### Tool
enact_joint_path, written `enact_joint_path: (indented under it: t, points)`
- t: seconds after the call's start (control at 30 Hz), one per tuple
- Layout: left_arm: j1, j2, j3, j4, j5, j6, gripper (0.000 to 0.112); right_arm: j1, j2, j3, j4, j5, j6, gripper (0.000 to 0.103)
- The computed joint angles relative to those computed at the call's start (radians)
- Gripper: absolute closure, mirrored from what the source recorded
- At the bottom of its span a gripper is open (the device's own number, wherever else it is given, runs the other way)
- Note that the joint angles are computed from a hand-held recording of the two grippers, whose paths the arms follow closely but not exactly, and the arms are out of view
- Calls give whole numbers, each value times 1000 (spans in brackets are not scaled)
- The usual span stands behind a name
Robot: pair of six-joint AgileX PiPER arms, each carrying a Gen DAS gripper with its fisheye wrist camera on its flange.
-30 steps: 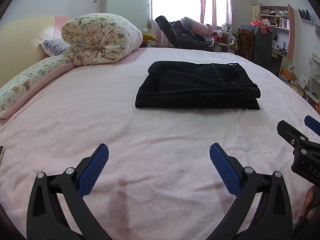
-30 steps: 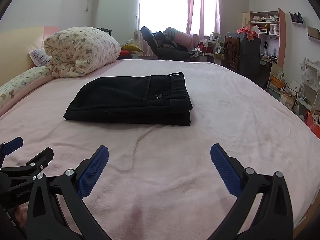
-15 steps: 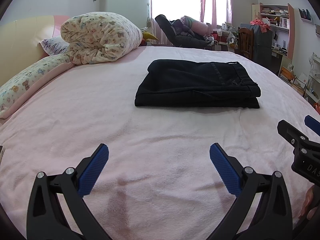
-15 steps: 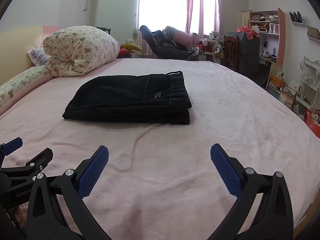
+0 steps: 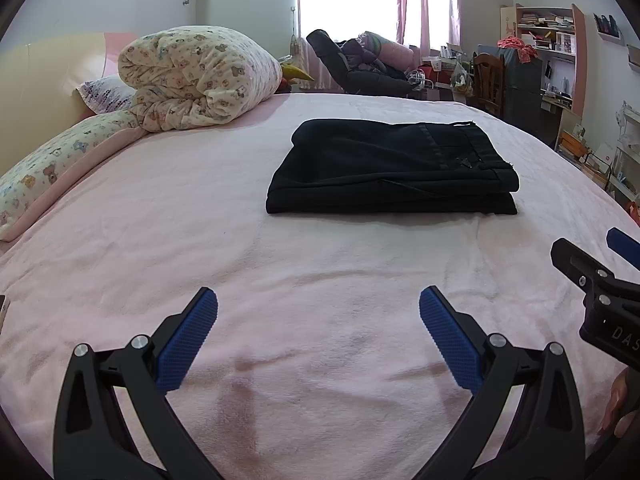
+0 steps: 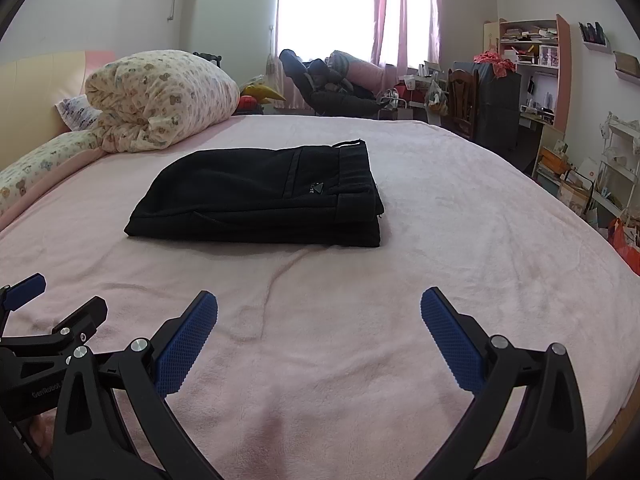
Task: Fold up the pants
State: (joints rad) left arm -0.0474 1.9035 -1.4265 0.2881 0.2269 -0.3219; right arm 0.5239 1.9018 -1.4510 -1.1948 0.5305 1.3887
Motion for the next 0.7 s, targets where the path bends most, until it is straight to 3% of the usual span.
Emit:
enact_joint_path:
  t: [0.7]
  points:
    - [10, 4, -20, -44, 23, 37, 11, -18, -14, 26, 12, -23, -5, 2]
